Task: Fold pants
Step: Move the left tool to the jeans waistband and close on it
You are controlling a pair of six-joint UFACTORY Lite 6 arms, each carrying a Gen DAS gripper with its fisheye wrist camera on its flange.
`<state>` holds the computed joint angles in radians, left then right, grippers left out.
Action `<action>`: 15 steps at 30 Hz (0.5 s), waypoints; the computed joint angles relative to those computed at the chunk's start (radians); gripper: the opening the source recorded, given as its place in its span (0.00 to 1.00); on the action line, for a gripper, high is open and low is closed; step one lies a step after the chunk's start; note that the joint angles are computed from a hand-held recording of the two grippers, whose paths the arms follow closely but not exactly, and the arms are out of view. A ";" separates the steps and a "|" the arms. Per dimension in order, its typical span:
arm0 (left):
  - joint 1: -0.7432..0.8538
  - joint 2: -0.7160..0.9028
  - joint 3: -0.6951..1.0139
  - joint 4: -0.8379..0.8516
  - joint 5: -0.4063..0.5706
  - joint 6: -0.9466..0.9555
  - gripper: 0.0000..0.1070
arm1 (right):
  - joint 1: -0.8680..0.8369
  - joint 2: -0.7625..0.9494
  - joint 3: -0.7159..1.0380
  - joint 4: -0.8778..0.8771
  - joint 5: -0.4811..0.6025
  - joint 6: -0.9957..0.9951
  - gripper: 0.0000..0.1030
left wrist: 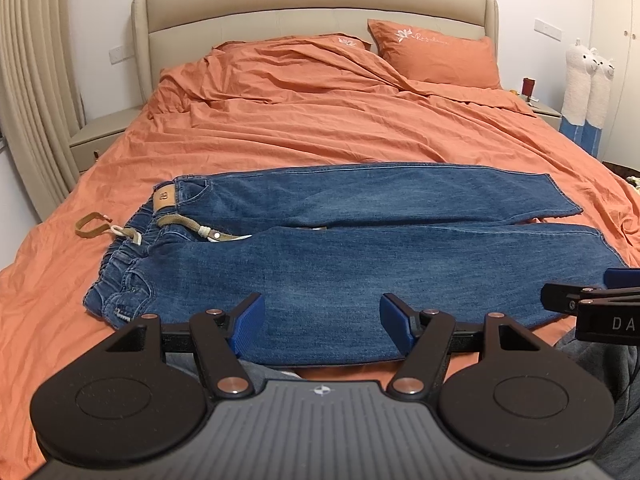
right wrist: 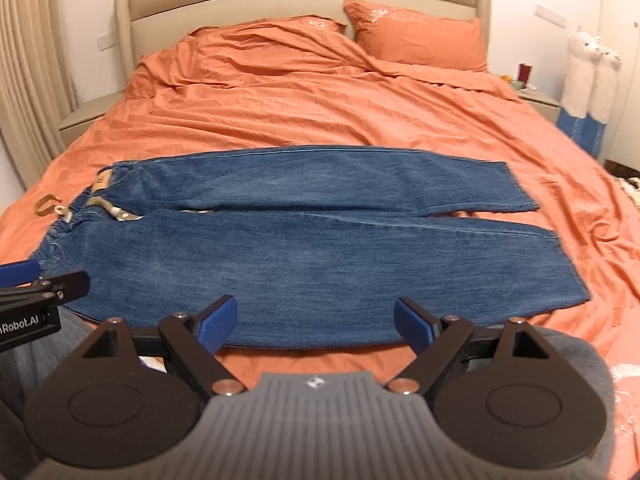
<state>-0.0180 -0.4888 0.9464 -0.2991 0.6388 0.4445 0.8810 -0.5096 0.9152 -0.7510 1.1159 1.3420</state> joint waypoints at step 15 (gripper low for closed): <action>0.530 0.941 0.815 -0.488 0.246 0.526 0.39 | -0.492 0.374 -0.095 -0.366 -0.767 0.083 0.80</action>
<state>0.5122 0.4518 1.7610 -0.7874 0.8852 0.9709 0.3886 -0.1353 0.8203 -1.1166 0.3489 1.4250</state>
